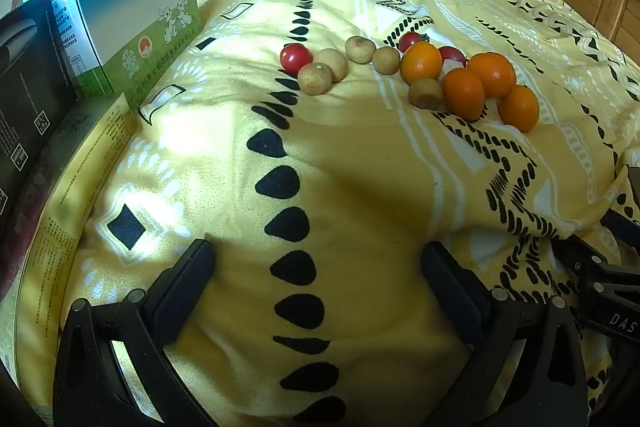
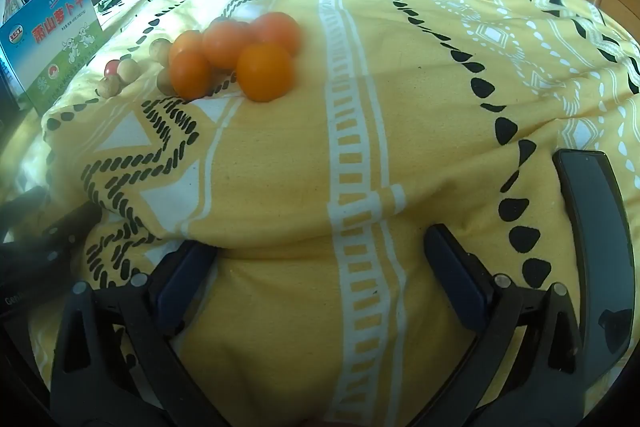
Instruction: Organize fruits
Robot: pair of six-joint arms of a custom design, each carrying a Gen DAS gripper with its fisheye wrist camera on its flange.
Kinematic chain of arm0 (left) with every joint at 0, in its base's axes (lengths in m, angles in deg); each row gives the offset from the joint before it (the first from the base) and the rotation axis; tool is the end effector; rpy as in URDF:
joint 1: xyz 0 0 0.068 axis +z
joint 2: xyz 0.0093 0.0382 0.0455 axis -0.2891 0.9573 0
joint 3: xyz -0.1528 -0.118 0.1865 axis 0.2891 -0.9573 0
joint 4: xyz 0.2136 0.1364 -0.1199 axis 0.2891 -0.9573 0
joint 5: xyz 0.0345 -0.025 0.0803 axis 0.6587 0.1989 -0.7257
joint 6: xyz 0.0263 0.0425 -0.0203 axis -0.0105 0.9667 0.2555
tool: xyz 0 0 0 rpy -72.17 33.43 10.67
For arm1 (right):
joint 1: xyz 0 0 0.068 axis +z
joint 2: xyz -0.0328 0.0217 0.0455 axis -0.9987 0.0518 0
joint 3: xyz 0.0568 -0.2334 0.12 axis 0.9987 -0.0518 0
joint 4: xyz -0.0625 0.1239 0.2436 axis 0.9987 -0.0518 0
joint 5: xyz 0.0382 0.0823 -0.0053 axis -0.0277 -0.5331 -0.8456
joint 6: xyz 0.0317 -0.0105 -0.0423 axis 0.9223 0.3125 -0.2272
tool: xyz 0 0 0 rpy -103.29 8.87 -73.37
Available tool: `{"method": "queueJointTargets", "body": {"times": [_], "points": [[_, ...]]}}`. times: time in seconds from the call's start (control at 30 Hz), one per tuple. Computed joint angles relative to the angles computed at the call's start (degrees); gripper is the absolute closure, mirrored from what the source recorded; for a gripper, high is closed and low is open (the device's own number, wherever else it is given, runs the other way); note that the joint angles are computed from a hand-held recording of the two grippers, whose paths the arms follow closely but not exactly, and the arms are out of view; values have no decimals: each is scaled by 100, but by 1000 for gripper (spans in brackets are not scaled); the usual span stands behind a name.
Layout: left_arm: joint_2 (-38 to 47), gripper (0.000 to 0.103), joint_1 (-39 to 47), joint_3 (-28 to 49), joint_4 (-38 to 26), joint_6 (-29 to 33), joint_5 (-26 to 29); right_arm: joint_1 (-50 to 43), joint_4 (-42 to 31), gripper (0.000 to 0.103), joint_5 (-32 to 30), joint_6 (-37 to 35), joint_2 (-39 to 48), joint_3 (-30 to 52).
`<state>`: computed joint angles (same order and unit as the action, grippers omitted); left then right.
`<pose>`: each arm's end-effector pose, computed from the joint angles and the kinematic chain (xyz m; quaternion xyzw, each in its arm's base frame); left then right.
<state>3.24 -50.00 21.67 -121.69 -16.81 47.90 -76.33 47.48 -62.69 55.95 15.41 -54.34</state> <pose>0.1522 -0.0848 0.1805 -0.0253 0.9511 0.0086 0.3078 0.1612 0.0291 0.1724 -0.0434 0.9514 0.0236 0.3041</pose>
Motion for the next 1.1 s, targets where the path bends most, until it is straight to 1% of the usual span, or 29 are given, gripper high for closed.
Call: {"method": "queueJointTargets", "body": {"times": [0.13, 0.2, 0.5, 0.67, 1.1], "points": [[-48, 0, -12, -7, -44, -11, -6, -20, -6, 0, -22, -9, 3, 4], [66, 0, -23, 33, -5, -17, -22, -35, -16, 0, -32, -22, -8, 4], [114, 0, -195, 35, -48, -99, -220, -27, 7, 0, -30, -15, 36, 15], [70, 0, -23, 23, 6, 32, -67, -68, -4, 0, -58, -43, 12, 9], [102, 0, -40, 31, 12, 21, -89, -96, -20, 0, -98, -51, -15, 9]]}}
